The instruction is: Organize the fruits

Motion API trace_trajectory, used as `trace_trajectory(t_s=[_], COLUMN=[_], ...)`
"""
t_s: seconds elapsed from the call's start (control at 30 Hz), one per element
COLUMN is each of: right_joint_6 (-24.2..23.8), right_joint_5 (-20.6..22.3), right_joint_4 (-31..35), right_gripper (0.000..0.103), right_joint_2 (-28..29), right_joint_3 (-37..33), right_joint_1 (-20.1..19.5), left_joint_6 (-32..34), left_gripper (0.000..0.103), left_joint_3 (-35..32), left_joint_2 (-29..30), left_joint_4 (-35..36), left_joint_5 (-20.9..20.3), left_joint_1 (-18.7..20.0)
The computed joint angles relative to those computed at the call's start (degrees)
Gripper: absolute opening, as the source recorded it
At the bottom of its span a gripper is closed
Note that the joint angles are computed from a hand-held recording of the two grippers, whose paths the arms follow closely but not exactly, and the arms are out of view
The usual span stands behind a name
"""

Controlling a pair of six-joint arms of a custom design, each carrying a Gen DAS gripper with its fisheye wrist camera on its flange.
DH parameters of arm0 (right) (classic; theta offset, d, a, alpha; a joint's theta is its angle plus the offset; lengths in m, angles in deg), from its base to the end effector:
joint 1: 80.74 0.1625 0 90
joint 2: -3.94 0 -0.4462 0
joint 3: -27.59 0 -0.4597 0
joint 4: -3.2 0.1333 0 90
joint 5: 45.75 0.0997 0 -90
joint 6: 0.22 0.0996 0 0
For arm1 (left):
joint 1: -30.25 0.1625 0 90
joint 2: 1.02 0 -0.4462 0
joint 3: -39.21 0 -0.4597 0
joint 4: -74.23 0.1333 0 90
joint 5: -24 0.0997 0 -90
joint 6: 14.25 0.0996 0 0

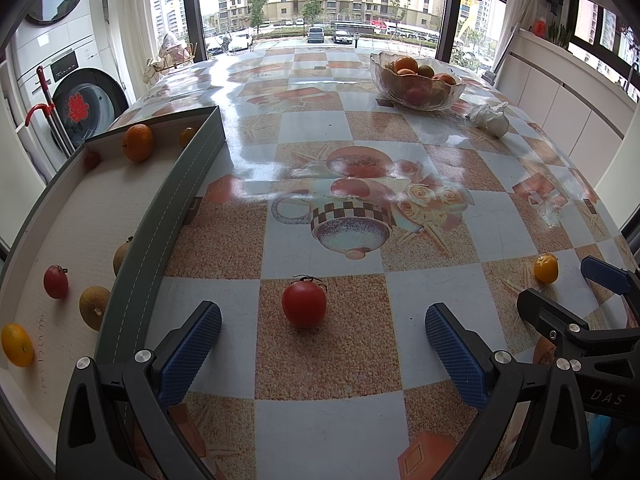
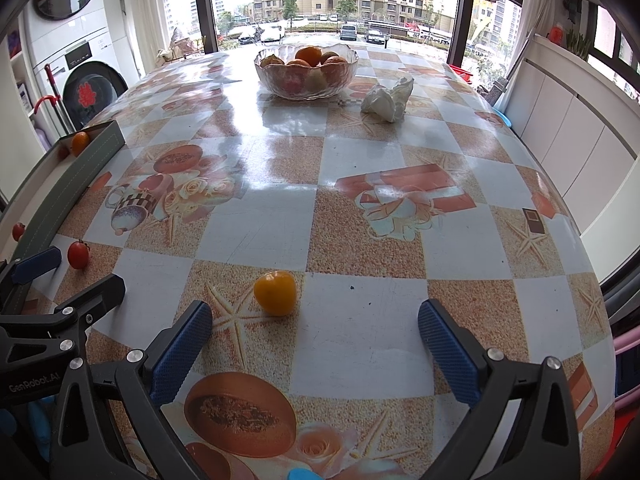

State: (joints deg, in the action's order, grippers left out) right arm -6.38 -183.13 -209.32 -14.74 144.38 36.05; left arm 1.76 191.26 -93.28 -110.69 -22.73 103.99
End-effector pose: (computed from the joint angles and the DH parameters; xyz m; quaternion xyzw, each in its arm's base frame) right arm 0.2683 -0.3983 -0.1699 0.1724 -0.8824 0.2608 0.3517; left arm 0.0992 -0.3799 0.2091 0.1394 0.8822 -0.2813 0.3509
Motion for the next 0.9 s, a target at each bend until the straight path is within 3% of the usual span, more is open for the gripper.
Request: trace_trajectory(t_s=[0.1,0.17,0.27,0.3,0.33,0.37,0.47,0.6,0.77,0.9], right_joint_6=[-0.25,-1.68,-3.95,-4.52,-4.95,-4.58,-2.21,-0.42,0.44,0.66], right_joint_5=[0.36,1.06,2.67,3.49,4.52,5.67,12.73,17.44,18.26,18.72], right_joint_4=[-0.07,-0.71,-1.29,-1.26,-1.14,-0.58,-0.68,-2.26,-4.25,-4.15], right_gripper=[0.101,0.092,0.066,0.051,0.024,0.018,0.018,0.018,0.018,0.018], right_joint_2=[-0.03,0.14,0.22,0.11,-0.19,-0.73,-3.35,-5.77,-6.75,-7.2], right_joint_3=[0.05,0.09,0.14,0.24,0.5,0.96,4.05,7.76,10.02,10.28], right_joint_1=[-0.01,0.17,0.68,0.79,0.72,0.53,-1.61,-3.8,-5.25,-5.57], left_joint_6=[0.01,0.0,0.0,0.0,0.0,0.01,0.01,0.23,0.14,-0.37], left_gripper=[0.103,0.103,0.103,0.103,0.103,0.103,0.103,0.103,0.102,0.093], left_joint_3=[0.01,0.0,0.0,0.0,0.0,-0.01,-0.01,0.16,0.45,-0.28], left_joint_2=[0.03,0.06,0.06,0.02,0.02,0.05,0.01,-0.95,-1.71,-0.69], left_joint_4=[-0.03,-0.06,-0.06,0.01,0.01,-0.04,0.06,1.12,1.7,2.36], left_joint_5=[0.01,0.03,0.03,0.03,0.03,0.03,-0.06,-0.54,-0.82,0.21], left_joint_1=[-0.01,-0.02,-0.02,-0.02,-0.02,-0.02,0.0,0.17,-0.12,-0.64])
